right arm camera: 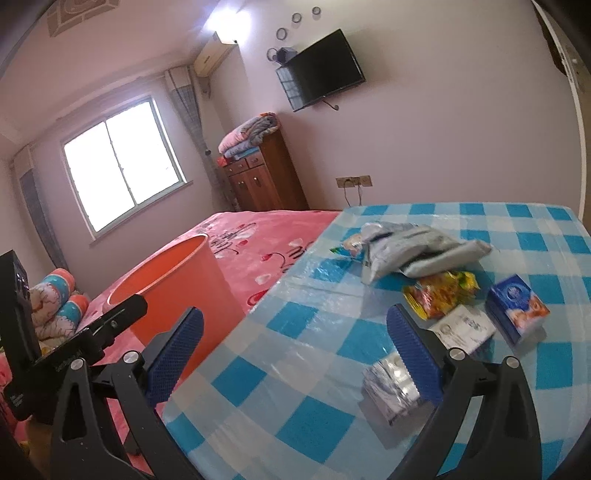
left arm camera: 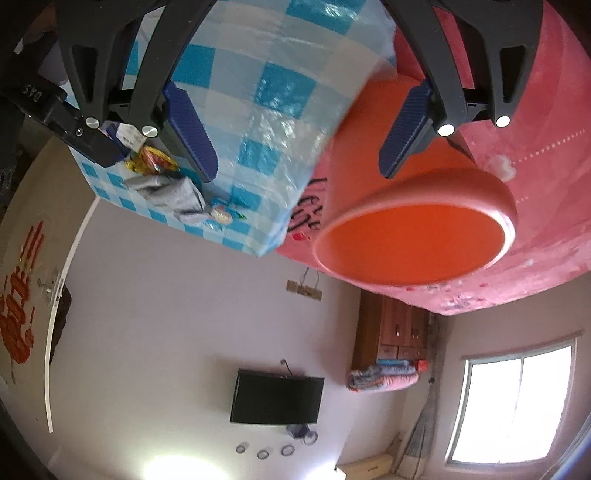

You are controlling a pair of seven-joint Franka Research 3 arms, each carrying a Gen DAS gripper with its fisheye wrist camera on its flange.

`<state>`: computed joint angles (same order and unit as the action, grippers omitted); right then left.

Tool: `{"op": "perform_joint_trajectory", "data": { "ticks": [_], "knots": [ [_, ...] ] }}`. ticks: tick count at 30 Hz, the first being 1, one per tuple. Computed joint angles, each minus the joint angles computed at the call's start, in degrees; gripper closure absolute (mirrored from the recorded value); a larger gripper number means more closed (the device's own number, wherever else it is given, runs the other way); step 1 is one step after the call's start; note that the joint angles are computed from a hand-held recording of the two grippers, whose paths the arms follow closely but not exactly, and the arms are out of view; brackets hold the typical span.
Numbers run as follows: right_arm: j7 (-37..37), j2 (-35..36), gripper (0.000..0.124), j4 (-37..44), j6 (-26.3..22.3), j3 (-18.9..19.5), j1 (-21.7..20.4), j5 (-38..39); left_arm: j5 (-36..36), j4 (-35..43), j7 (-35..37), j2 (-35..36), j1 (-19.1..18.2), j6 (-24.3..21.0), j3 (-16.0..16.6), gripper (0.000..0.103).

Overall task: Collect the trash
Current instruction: 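Move both open grippers back over the table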

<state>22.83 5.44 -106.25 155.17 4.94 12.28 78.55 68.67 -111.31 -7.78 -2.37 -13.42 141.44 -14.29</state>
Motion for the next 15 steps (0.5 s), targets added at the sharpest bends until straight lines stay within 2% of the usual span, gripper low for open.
{"op": "perform_joint_trajectory", "data": {
  "ticks": [8,15],
  "knots": [
    [0.55,-1.50,0.026,-2.91,1.98,-0.70,-0.22,-0.06,-1.12,0.96,3.66,1.73,-1.54,-0.01,-0.40,0.013],
    [2.35,-3.00,0.026,-5.99,2.92,-1.71,-0.73,-1.16,-3.45,1.36,5.13,3.11,-2.41,2.05,-0.05,0.013]
  ]
}}
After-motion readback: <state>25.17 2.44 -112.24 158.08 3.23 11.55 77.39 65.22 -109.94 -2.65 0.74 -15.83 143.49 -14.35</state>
